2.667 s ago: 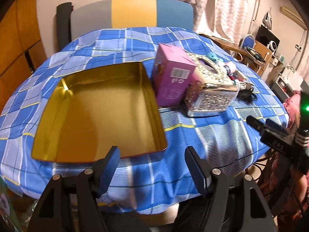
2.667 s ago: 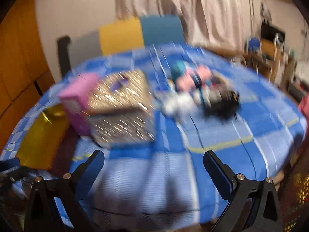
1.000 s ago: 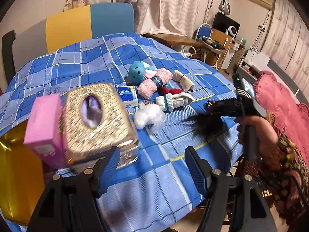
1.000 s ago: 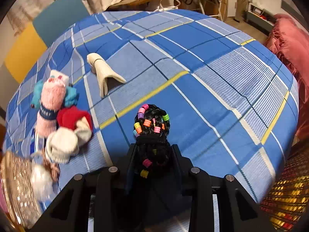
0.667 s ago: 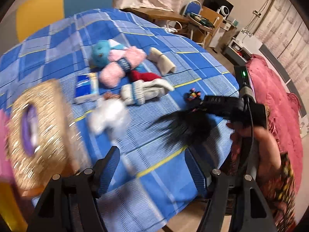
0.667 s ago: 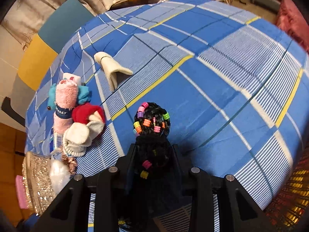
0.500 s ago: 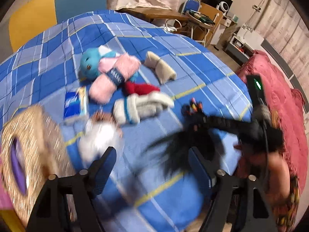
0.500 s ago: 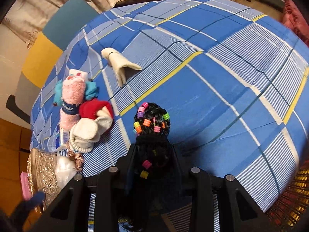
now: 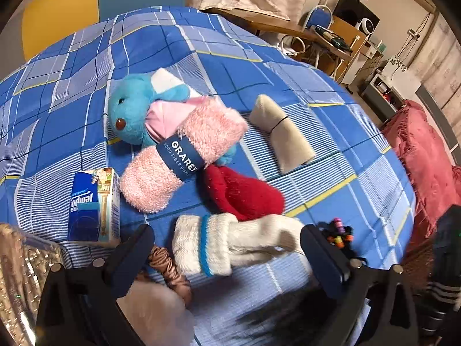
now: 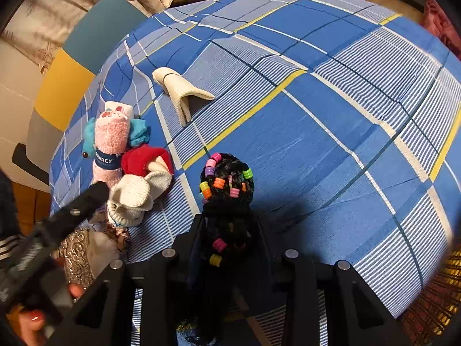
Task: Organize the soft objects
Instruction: 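Grasp the white knit glove with the left gripper while the right gripper holds the wig, then carry glove and wig over the gold tray and open both grippers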
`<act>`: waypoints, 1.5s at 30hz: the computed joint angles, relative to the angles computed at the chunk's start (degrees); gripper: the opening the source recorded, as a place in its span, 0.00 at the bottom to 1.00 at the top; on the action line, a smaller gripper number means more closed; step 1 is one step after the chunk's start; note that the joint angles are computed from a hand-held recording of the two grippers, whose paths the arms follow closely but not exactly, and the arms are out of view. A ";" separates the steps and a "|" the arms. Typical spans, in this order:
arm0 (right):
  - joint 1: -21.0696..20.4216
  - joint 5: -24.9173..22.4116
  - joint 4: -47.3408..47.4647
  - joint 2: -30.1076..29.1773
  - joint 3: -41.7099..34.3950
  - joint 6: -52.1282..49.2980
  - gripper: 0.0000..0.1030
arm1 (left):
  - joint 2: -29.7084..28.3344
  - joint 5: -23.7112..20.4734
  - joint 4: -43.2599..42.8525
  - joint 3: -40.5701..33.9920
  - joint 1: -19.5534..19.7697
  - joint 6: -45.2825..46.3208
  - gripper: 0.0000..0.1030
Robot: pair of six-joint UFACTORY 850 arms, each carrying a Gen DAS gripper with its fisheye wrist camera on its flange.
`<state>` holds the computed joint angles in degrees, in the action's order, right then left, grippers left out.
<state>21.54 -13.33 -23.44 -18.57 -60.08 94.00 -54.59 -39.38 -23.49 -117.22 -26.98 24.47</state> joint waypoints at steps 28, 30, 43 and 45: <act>0.48 -0.65 -1.89 -0.19 -0.70 -1.11 0.35 | 16.59 -6.81 -27.61 25.12 8.37 25.65 0.50; 0.57 -0.58 -2.74 -0.21 -0.75 -0.69 0.35 | 17.86 -9.20 -30.31 26.34 9.63 27.97 0.50; 1.95 -0.61 -13.33 -1.06 -2.36 3.70 0.35 | 29.07 -14.75 -41.24 36.06 20.66 43.33 0.50; 2.54 -1.86 -16.93 -1.35 -3.02 5.96 0.35 | 30.14 -13.61 -41.57 36.62 22.85 45.31 0.50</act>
<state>24.08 -15.20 -40.37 -19.92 -63.10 99.96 -24.45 -52.99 -65.06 -80.60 -4.13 69.77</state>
